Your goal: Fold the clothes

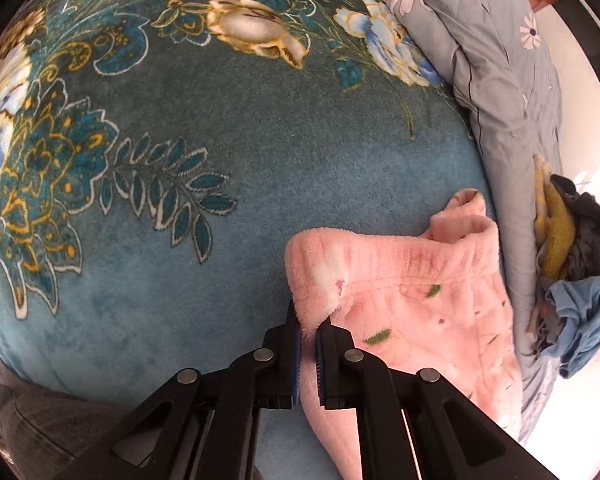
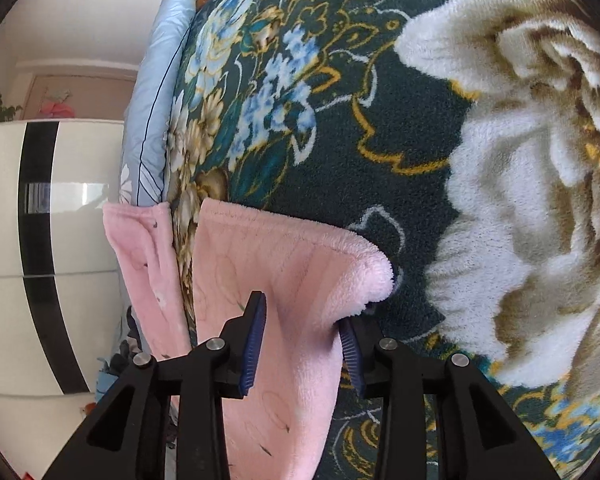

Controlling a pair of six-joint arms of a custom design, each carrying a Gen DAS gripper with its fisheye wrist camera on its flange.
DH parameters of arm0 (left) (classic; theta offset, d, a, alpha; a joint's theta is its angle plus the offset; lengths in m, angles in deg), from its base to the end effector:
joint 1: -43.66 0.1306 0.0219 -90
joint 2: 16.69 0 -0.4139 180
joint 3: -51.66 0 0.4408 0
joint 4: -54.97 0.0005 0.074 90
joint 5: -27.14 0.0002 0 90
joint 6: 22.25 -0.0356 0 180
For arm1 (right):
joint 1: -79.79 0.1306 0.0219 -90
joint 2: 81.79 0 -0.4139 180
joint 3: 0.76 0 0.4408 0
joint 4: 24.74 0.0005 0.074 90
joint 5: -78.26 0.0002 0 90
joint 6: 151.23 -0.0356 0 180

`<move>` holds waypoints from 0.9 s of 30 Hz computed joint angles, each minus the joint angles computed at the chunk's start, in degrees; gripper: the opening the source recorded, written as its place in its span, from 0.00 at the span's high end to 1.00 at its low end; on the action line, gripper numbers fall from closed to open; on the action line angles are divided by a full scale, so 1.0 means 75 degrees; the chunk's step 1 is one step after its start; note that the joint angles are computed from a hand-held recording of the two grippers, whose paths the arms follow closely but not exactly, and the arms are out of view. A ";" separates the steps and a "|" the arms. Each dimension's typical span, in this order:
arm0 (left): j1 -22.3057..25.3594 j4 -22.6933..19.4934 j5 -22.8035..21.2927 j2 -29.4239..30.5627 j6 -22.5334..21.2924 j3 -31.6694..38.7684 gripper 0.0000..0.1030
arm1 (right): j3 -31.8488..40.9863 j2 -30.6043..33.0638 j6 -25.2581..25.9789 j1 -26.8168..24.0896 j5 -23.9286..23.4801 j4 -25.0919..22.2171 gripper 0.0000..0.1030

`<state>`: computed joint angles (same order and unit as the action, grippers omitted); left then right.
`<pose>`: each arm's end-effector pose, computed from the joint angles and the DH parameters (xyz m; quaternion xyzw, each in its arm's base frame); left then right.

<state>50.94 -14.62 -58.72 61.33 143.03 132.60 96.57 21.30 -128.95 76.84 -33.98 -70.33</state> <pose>0.4164 0.0501 0.4573 -0.6402 0.7403 -0.1423 0.1477 0.6207 -0.0190 0.4059 0.4835 0.7923 0.3276 0.1767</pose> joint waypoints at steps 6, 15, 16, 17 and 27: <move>-0.0063 0.0126 -0.0022 -0.0045 -0.0132 0.0062 0.94 | 0.0646 0.0223 0.0511 -0.0039 0.0183 -0.0488 0.92; -0.0076 0.0171 0.0173 -0.0205 -0.0776 -0.0072 0.94 | 0.0913 -0.0031 0.2187 -0.0115 0.0939 -0.1033 0.95; -0.0070 0.0161 0.0224 -0.0246 -0.0685 -0.0157 0.94 | 0.0807 -0.0040 0.2096 -0.0128 0.0983 -0.1193 0.95; -0.0063 0.0151 0.0275 -0.0285 -0.0595 -0.0241 0.94 | 0.0704 -0.0046 0.2005 -0.0141 0.1025 -0.1352 0.95; 0.0039 0.0042 0.0397 -0.0332 -0.1110 -0.0192 0.94 | 0.0988 0.0082 0.2416 -0.0059 0.1271 -0.2223 0.94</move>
<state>51.23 -14.30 -55.74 58.84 134.71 131.16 103.98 21.92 -110.83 76.40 -24.45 -87.00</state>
